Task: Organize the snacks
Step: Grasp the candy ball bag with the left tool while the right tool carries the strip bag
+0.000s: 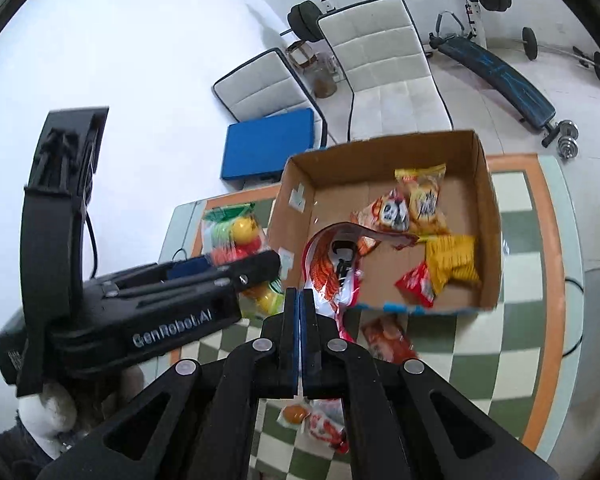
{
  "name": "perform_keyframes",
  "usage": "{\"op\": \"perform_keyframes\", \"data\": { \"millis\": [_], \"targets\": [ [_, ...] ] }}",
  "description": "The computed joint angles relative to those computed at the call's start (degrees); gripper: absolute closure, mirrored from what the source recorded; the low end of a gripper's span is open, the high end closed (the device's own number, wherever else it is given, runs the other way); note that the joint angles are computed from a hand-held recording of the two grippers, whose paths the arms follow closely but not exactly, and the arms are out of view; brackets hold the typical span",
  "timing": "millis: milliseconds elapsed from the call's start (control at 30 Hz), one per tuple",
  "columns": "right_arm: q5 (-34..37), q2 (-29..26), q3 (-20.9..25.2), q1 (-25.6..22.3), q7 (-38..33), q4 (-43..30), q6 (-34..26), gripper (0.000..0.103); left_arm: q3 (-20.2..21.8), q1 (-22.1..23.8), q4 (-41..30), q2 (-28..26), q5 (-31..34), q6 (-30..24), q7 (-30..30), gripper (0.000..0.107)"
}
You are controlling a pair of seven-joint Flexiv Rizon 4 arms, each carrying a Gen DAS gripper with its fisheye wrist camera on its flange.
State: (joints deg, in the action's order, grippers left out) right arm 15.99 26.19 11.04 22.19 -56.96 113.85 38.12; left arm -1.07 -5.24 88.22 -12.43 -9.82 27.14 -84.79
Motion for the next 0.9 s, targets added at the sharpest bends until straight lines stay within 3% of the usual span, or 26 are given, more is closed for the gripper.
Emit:
{"op": "perform_keyframes", "data": {
  "millis": [633, 800, 900],
  "targets": [
    [2.93, -18.41, -2.83, -3.99, -6.81, -5.71, 4.52, 0.102, 1.23, 1.74, -19.90, -20.74, 3.39, -7.69, -3.00, 0.059],
    [4.36, -22.78, -2.86, -5.41, -7.11, -8.02, 2.14, 0.101, 1.84, 2.05, -27.90, -26.71, 4.18, -14.88, -5.41, 0.059],
    [2.59, -24.68, -2.26, -6.13, -5.58, -9.04, 0.33, 0.100, 1.97, 2.05, -29.62, -28.13, 4.68, -16.37, -5.94, 0.059]
  ]
}}
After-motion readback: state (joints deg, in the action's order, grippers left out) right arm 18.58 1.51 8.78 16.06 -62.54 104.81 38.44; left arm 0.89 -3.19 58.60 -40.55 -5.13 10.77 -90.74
